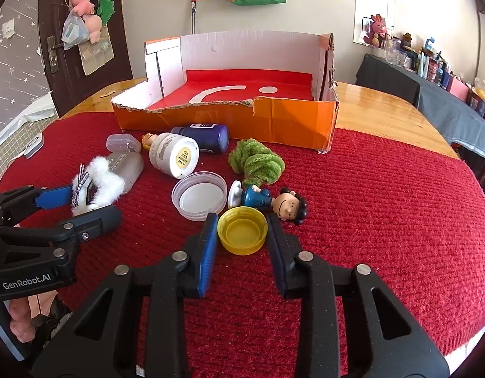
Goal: Organize objects
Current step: 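Grasp the yellow bottle cap with the right tool while the left grasps the white fluffy plush, then lift the yellow cap with the right tool while the left lifts the plush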
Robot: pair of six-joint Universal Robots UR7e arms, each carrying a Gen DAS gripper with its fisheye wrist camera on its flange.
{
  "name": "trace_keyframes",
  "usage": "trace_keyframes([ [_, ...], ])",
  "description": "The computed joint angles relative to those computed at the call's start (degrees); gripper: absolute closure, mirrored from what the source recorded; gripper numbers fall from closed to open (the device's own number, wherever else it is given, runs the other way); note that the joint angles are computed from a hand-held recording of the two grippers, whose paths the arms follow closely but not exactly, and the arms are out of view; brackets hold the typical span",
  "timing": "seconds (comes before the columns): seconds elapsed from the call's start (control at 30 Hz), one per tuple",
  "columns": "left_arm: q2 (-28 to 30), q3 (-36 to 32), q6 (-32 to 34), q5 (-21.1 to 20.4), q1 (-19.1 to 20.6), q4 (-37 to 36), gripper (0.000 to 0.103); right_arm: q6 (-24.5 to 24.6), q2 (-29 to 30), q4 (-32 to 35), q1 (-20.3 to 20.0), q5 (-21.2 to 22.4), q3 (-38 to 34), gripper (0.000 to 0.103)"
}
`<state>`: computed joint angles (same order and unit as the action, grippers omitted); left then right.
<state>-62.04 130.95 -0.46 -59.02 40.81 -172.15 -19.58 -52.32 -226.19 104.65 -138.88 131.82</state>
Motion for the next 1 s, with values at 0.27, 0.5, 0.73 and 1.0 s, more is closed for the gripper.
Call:
trace_keyframes([
  [0.27,-1.6,0.4,-0.3,-2.0,0.9,0.2,0.062,0.2,0.0,-0.7,1.0,0.2,0.3,0.074],
  [0.5,-2.8,1.4,0.3,-1.9,0.1,-1.1,0.063,0.0,0.2,-1.2,2.3,0.1,0.1,0.074],
  [0.73,-3.5,1.5,0.3,-2.2,-0.3,-1.3,0.063,-0.5,0.0,-1.1,3.4,0.3,-0.3,0.074],
  [1.0,-3.3,1.1,0.5,-2.6,-0.1,-0.9,0.063,0.5,-0.1,0.3,2.9,1.0,-0.3,0.074],
])
